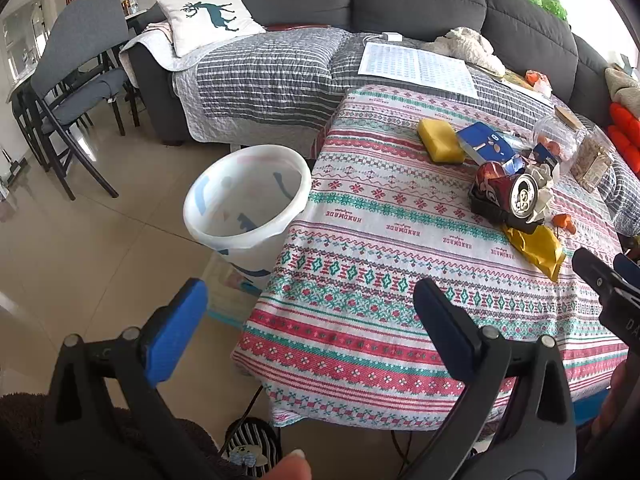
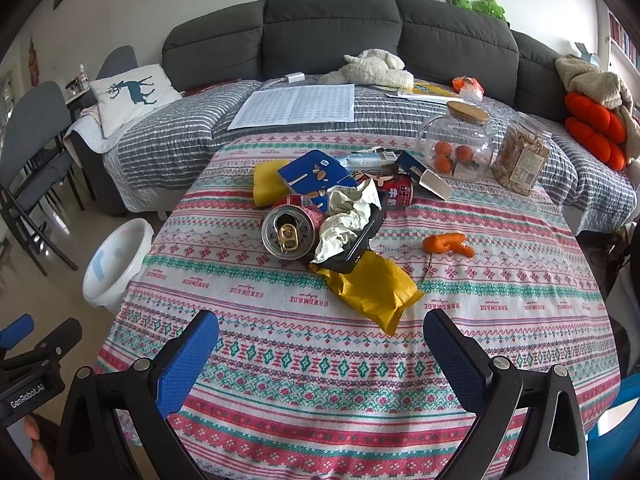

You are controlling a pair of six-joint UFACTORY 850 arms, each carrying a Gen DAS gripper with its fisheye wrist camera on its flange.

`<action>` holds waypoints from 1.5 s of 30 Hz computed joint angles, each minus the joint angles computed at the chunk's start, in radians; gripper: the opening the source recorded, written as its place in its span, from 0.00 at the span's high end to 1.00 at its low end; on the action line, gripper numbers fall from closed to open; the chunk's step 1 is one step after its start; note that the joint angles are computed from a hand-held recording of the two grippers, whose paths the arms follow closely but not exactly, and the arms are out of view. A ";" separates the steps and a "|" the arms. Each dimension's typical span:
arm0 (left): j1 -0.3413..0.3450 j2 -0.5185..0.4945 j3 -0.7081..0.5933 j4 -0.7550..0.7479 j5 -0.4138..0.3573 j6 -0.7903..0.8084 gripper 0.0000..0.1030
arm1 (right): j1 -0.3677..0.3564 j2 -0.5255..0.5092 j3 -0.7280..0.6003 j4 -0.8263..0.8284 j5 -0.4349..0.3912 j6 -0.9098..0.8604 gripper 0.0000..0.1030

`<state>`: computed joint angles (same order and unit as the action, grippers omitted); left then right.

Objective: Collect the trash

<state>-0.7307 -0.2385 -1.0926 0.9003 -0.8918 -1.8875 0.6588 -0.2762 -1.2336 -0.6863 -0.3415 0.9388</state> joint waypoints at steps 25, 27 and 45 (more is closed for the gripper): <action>0.024 -0.016 -0.030 -0.019 0.011 0.081 0.01 | -0.035 -0.025 -0.075 0.134 -0.076 -0.191 0.00; 0.037 -0.034 -0.058 -0.034 0.019 0.147 0.01 | -0.054 -0.034 -0.094 0.162 -0.090 -0.220 0.00; 0.218 -0.313 -0.447 -0.690 0.373 0.903 0.10 | -0.277 -0.243 -0.311 0.719 -0.246 -0.624 0.00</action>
